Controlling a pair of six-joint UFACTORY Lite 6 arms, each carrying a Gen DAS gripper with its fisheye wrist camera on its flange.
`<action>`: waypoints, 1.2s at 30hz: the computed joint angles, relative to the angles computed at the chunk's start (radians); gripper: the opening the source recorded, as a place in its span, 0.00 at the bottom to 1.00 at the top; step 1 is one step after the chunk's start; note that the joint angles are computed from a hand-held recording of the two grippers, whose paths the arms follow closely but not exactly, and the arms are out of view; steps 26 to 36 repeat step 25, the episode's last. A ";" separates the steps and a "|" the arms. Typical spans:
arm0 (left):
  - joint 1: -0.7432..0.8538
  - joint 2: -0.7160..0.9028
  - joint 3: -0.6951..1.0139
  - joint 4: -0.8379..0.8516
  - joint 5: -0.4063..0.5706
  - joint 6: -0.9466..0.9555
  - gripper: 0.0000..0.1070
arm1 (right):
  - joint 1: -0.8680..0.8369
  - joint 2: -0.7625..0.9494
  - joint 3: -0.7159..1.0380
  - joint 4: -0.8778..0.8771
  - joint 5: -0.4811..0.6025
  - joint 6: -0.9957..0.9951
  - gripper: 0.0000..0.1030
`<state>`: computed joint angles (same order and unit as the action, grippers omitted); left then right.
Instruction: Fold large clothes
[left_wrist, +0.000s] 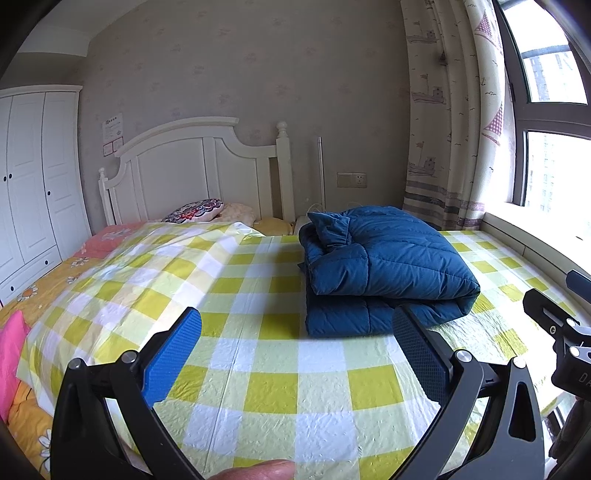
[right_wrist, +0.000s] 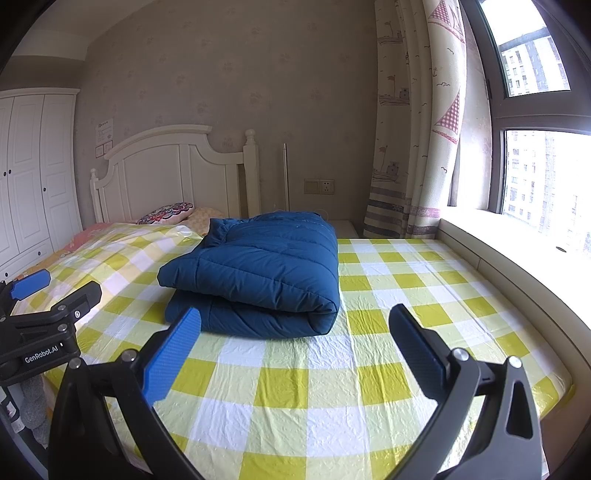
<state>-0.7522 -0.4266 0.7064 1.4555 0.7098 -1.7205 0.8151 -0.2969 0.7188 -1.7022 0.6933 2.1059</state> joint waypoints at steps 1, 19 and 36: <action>-0.004 -0.004 -0.004 0.004 0.006 -0.004 0.92 | 0.001 0.000 -0.001 -0.002 0.001 0.002 0.98; 0.075 0.079 0.014 0.041 -0.163 0.028 0.92 | -0.076 0.091 0.012 -0.031 -0.105 0.029 0.98; 0.605 0.390 0.377 -0.299 -0.442 0.611 0.92 | -0.527 0.020 0.068 -0.021 -0.449 -0.148 0.98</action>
